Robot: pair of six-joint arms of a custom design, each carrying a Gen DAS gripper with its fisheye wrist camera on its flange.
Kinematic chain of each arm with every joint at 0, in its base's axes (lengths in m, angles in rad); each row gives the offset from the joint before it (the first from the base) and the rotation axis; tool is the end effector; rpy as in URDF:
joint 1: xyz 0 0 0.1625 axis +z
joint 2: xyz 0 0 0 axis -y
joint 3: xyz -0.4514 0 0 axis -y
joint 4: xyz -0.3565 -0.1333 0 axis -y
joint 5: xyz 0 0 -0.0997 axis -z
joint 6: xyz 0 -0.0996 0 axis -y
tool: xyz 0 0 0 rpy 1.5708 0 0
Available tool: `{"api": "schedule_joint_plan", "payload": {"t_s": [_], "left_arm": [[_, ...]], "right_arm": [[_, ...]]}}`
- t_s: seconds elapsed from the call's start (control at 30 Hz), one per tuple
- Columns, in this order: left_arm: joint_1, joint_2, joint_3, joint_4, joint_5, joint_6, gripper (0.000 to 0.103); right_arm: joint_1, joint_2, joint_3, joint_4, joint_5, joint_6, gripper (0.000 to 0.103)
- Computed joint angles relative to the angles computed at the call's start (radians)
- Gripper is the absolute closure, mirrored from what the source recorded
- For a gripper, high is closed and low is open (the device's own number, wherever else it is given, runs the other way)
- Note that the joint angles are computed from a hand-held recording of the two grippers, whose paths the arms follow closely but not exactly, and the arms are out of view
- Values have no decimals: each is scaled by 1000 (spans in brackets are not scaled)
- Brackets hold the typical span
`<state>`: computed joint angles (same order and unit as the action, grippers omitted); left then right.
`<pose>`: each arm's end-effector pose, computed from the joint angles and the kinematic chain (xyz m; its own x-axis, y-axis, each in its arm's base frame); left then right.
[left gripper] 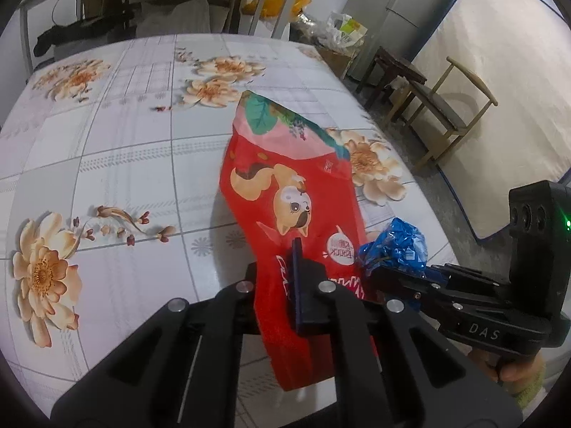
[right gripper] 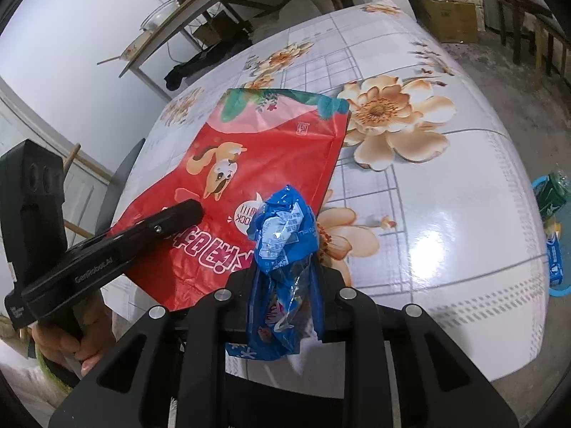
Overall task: Collect trash
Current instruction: 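Lift the red snack bag off the table with the left tool, then carry the red bag and blue wrapper over the blue wastebasket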
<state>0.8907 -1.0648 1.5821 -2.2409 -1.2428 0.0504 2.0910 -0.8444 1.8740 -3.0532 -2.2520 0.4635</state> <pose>-0.2748 -0.6028 0.3030 -0.7346 0.5952 -0.3257 0.6594 0.7394 -0.1360 0.3629 -0.4916 0.1684 -0.9253 0.2173 0.3109 -0.0372 0.7637 -0.6445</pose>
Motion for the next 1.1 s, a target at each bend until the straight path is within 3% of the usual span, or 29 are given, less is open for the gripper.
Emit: {"api": "schedule_joint_plan", "payload": {"t_s": [1.1], "left_arm": [[-130, -86, 118, -223, 104, 90, 103]], "right_arm": [[66, -58, 74, -110, -74, 26, 80]]}}
